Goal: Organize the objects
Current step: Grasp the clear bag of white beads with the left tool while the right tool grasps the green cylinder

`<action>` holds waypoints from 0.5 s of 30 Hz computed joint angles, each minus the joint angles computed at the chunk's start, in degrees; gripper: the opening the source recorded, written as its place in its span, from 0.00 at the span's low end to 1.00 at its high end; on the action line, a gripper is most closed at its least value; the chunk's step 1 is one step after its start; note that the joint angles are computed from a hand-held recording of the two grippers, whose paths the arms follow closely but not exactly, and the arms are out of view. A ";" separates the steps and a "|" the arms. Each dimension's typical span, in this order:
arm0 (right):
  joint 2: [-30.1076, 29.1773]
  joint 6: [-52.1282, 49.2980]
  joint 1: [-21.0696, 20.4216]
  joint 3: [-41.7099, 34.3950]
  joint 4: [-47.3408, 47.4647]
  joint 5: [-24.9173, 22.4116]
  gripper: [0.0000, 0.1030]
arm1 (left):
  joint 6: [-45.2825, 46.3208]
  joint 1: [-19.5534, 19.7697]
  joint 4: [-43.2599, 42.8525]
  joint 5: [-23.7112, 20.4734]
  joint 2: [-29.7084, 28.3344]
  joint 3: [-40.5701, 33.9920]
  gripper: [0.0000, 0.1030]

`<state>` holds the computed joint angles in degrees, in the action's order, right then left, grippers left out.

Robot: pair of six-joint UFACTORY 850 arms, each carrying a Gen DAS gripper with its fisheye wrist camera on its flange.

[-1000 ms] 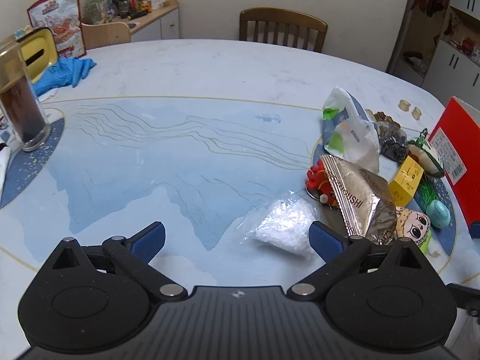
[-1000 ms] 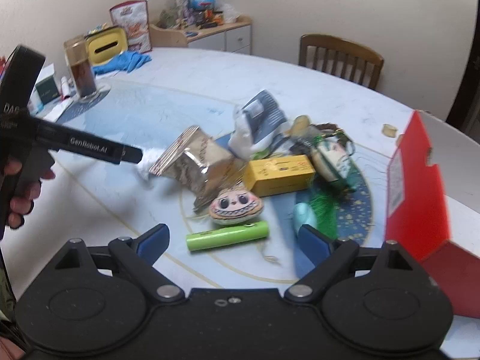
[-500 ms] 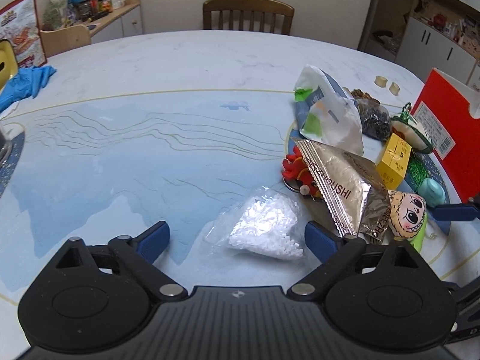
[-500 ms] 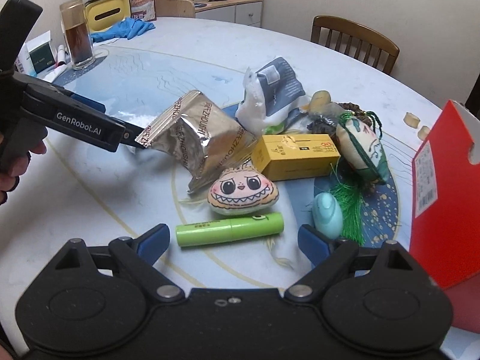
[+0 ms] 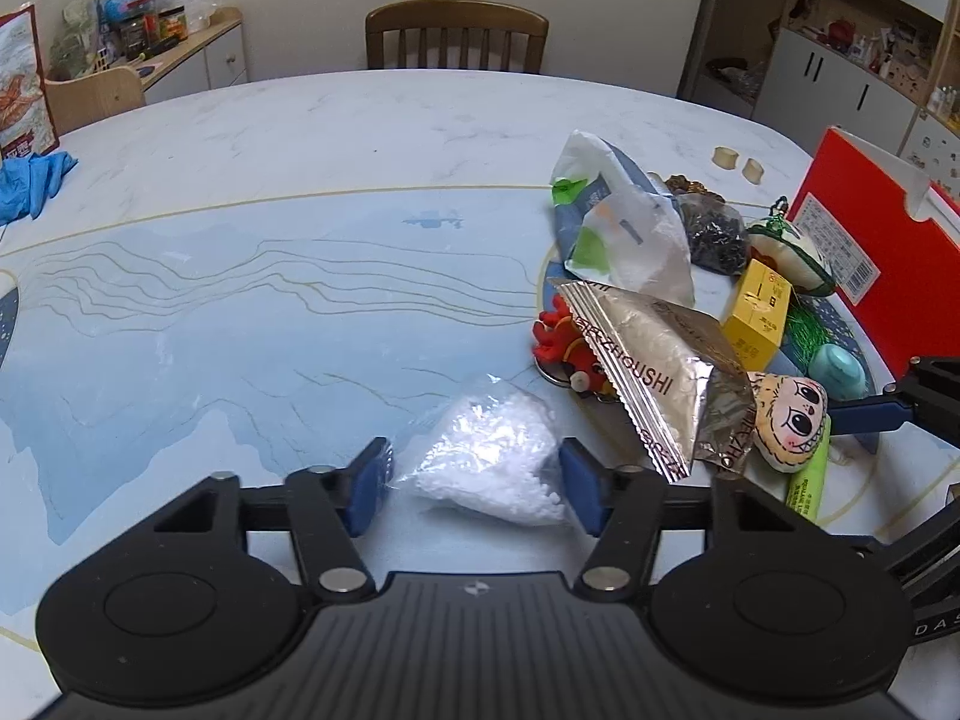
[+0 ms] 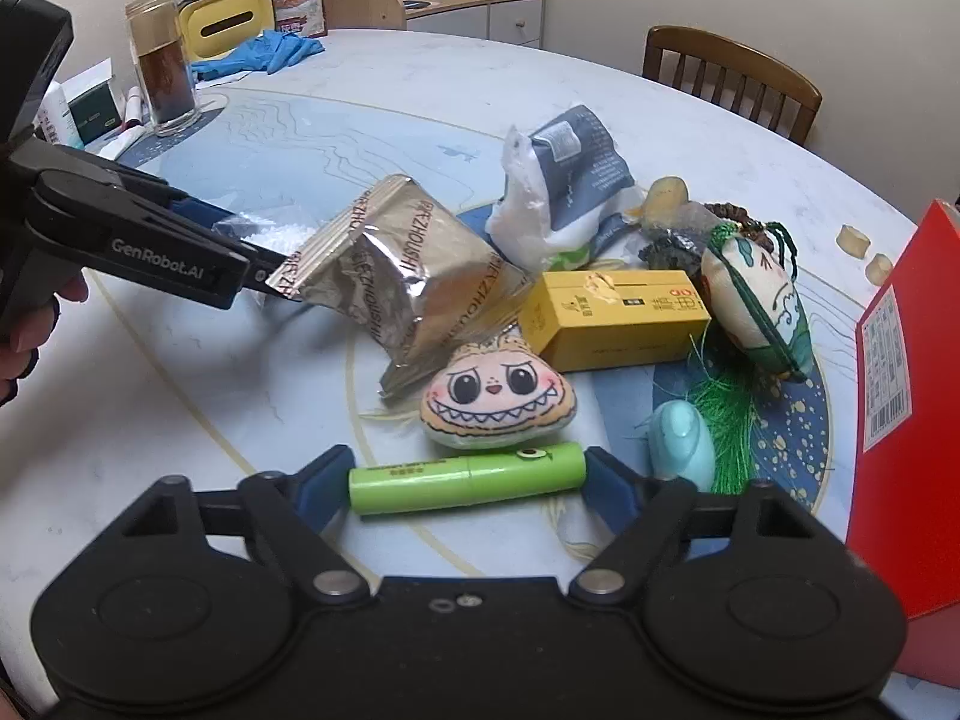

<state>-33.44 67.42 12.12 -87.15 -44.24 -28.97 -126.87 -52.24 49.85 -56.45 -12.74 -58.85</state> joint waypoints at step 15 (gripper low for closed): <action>3.87 5.60 1.99 1.55 0.11 -4.70 0.78 | -2.56 -1.60 1.46 -0.68 1.29 0.44 0.36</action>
